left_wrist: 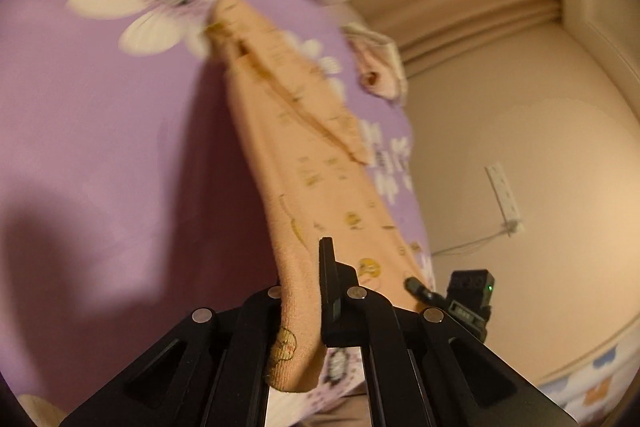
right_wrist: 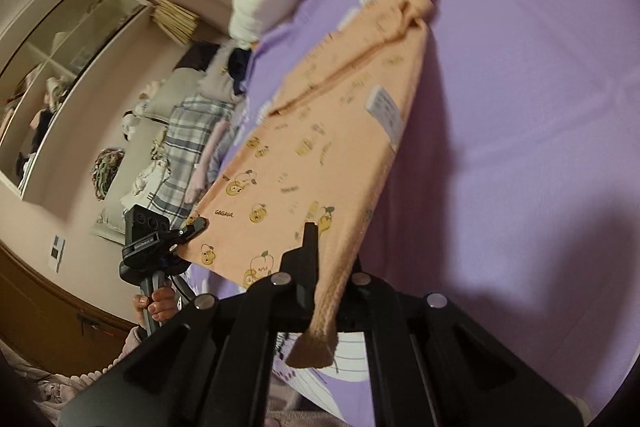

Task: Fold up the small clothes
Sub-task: 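Grasp the shirt hem with both grippers and lift it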

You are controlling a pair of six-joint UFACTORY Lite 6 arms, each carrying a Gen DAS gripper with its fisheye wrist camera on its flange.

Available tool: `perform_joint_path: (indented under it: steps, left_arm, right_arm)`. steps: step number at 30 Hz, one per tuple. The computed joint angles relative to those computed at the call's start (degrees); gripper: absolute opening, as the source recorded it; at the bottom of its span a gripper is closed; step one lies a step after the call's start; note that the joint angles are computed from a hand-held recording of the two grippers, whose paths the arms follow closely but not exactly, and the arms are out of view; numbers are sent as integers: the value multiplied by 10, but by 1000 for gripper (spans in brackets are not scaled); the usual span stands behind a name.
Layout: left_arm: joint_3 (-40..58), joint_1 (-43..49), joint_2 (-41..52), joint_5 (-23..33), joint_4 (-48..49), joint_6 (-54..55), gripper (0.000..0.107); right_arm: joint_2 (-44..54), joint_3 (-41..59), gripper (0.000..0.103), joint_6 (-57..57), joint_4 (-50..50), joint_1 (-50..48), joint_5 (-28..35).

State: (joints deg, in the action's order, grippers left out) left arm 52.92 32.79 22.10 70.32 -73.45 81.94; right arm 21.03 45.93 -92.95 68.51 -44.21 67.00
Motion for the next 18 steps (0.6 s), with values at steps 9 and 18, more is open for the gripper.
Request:
perform_joint_path:
  steps: [9,18]
  left_arm:
    - [-60,30,-139,71,26,48,0]
    - [-70,64,-174,103,80,7,0]
  right_arm:
    - [-73,-29,3,-29,-31,-64,76]
    - [-114,9,4,-5,-113,-132,144]
